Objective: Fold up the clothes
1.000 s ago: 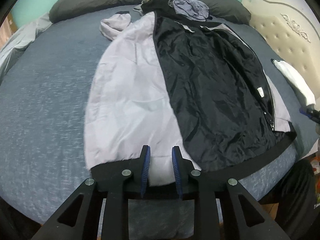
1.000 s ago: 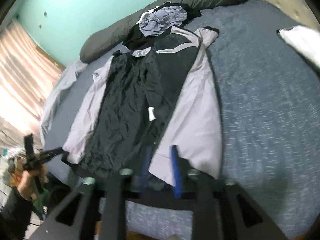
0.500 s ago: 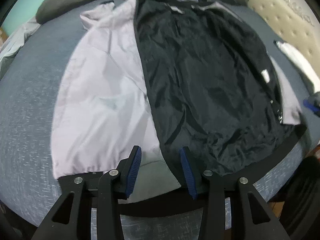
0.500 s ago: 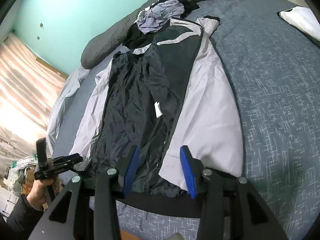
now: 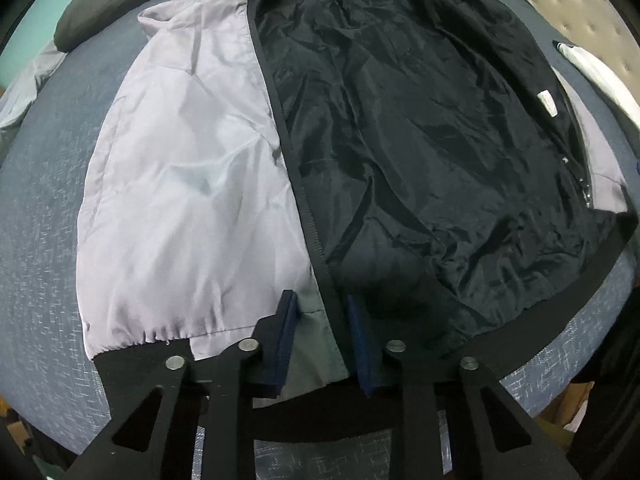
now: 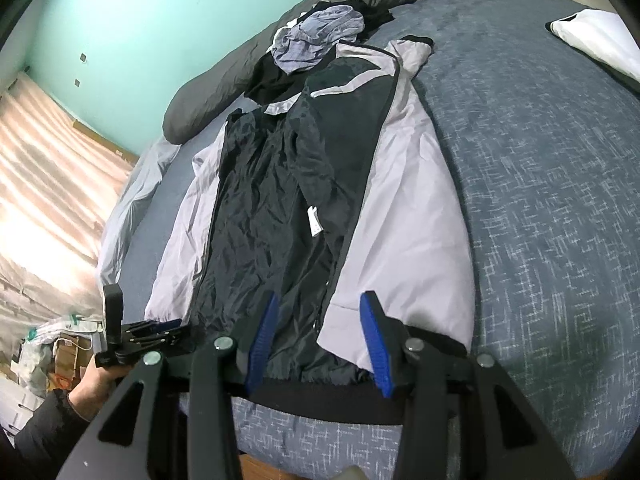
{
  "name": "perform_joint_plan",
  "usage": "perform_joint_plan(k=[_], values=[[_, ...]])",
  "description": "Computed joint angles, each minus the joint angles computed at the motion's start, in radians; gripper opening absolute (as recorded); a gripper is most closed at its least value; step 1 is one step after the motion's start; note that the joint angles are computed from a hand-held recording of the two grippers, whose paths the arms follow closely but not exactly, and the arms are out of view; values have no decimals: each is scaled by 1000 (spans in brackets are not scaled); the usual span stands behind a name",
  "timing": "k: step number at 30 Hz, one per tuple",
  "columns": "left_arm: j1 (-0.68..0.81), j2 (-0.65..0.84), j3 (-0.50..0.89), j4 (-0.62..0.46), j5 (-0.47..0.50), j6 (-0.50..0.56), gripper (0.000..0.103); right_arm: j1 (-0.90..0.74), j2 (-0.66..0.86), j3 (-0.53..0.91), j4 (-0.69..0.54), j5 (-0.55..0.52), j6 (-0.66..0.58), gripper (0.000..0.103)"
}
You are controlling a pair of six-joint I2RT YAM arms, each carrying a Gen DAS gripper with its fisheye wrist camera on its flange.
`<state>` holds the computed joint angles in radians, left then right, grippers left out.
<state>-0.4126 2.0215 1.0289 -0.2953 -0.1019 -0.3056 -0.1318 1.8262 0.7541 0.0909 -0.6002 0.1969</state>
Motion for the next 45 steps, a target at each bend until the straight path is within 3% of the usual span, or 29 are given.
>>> perform_joint_plan(k=[4,10,17,26,31,37,45], values=[[17,-47,-39,14,22,7,16,-4,0,-3,-7,-4,-2,43],[45,-174,-115,50,84,-16,14,-5,-1,-5,-15,-9,-6,43],[1,-243,-61,43,154,-56,13,-4,-6,-8,-12,-13,10,43],[-172,-58,158,0,155,-83,13,-8,-30,-9,-38,-9,-4,43],[-181,72,245,-31,184,-106,15,-29,-51,-8,-70,-4,-26,43],[-100,-52,94,85,274,-179,30,-18,-53,9,-102,6,-44,43],[111,-303,-154,97,208,-127,34,72,-18,87,-148,32,-28,43]])
